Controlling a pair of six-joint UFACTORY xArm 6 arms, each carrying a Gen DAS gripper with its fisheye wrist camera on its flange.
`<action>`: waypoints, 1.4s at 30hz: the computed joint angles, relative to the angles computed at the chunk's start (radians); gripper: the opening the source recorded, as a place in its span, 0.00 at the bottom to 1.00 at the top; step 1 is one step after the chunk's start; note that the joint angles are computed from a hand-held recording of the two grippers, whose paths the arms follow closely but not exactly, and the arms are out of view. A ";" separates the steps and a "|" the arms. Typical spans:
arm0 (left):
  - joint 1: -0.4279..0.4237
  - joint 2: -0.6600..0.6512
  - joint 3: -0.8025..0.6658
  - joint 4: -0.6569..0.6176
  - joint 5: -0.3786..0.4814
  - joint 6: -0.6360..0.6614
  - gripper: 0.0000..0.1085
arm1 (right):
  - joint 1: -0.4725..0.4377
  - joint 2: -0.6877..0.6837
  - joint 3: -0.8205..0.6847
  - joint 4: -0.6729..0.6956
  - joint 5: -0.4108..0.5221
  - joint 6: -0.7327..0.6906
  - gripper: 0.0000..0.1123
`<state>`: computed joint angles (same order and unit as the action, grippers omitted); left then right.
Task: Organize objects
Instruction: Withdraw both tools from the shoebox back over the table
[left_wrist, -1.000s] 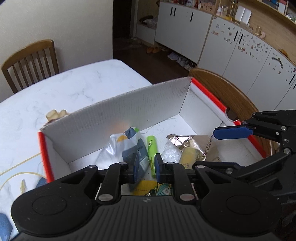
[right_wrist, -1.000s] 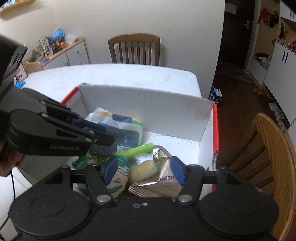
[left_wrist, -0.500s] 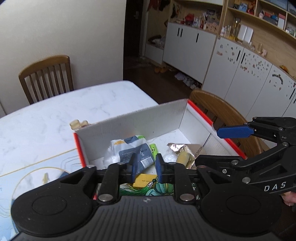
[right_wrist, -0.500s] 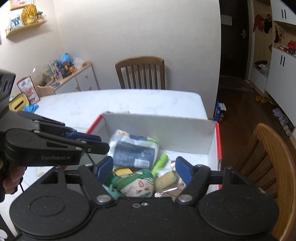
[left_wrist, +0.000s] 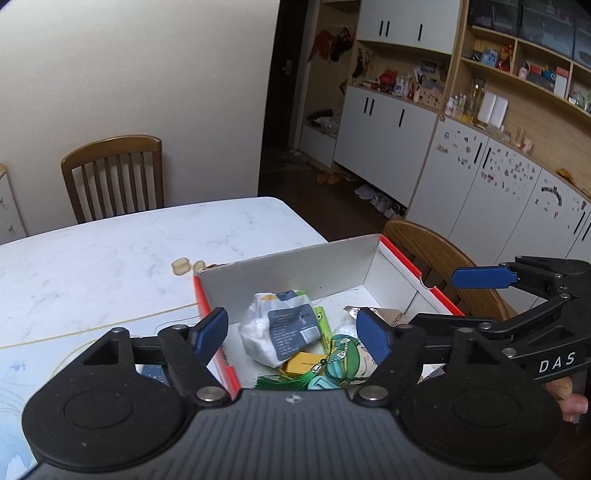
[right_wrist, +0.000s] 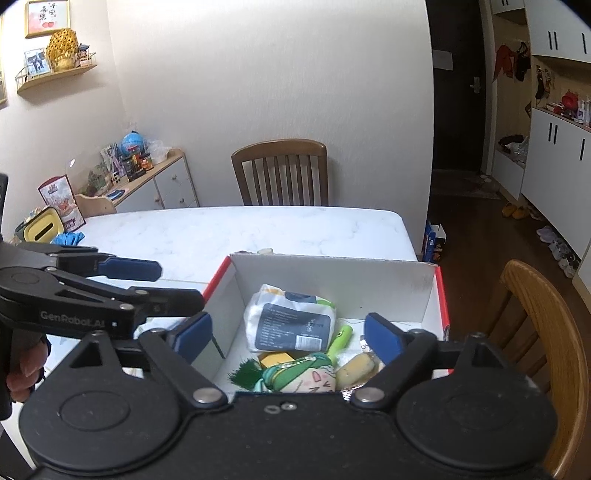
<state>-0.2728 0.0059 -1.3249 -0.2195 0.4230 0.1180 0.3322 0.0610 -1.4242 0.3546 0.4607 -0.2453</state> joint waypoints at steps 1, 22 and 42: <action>0.004 -0.008 0.009 -0.005 -0.002 0.004 0.76 | 0.004 -0.005 0.007 -0.016 -0.009 0.020 0.83; 0.124 -0.139 0.153 -0.287 -0.006 0.262 0.95 | 0.128 -0.022 0.049 -0.460 -0.101 0.561 0.90; 0.222 -0.231 0.231 -0.450 0.042 0.490 0.95 | 0.229 -0.031 0.032 -0.754 -0.024 0.922 0.90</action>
<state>-0.0511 -0.2248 -1.0940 -0.6696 0.4647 0.6083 0.5608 0.0303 -1.3918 -0.3993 0.4365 0.6768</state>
